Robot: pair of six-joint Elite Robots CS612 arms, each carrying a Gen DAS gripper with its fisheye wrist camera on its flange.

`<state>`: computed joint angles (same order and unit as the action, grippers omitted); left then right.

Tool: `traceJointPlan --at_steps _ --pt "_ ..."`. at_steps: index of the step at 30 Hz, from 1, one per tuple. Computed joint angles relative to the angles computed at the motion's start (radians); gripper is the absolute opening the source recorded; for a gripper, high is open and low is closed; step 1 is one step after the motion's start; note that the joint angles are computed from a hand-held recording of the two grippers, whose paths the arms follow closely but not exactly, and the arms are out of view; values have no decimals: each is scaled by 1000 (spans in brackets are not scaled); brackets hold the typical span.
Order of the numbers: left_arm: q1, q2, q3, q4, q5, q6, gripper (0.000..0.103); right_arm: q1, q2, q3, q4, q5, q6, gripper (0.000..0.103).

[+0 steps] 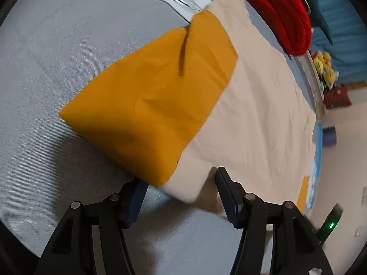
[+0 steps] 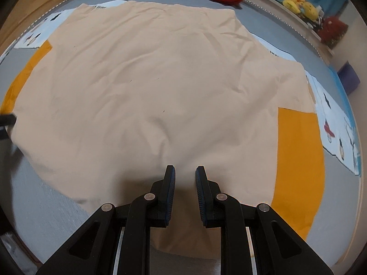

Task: Fold large clothes

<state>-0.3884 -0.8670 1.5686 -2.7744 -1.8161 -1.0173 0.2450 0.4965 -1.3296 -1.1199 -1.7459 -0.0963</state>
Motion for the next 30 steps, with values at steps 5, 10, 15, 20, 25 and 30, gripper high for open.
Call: traceJointPlan --at_steps 5,10,15,20,25,30 --pt "11 18 -6 -55 11 -78 56 -5 -4 0 19 8 -1 20" --pt "17 24 16 -151 66 -169 56 -6 -6 3 20 8 -3 20" --pt "22 32 31 -233 93 -221 55 -5 -5 3 19 7 -8 20" --pt "23 40 22 -234 90 -207 37 -6 -5 3 18 8 -4 20" --pt "13 34 3 -235 115 -148 11 -9 1 -12 -42 34 22 20" --pt "-1 4 9 -224 174 -49 8 -6 6 -15 -108 86 13 20"
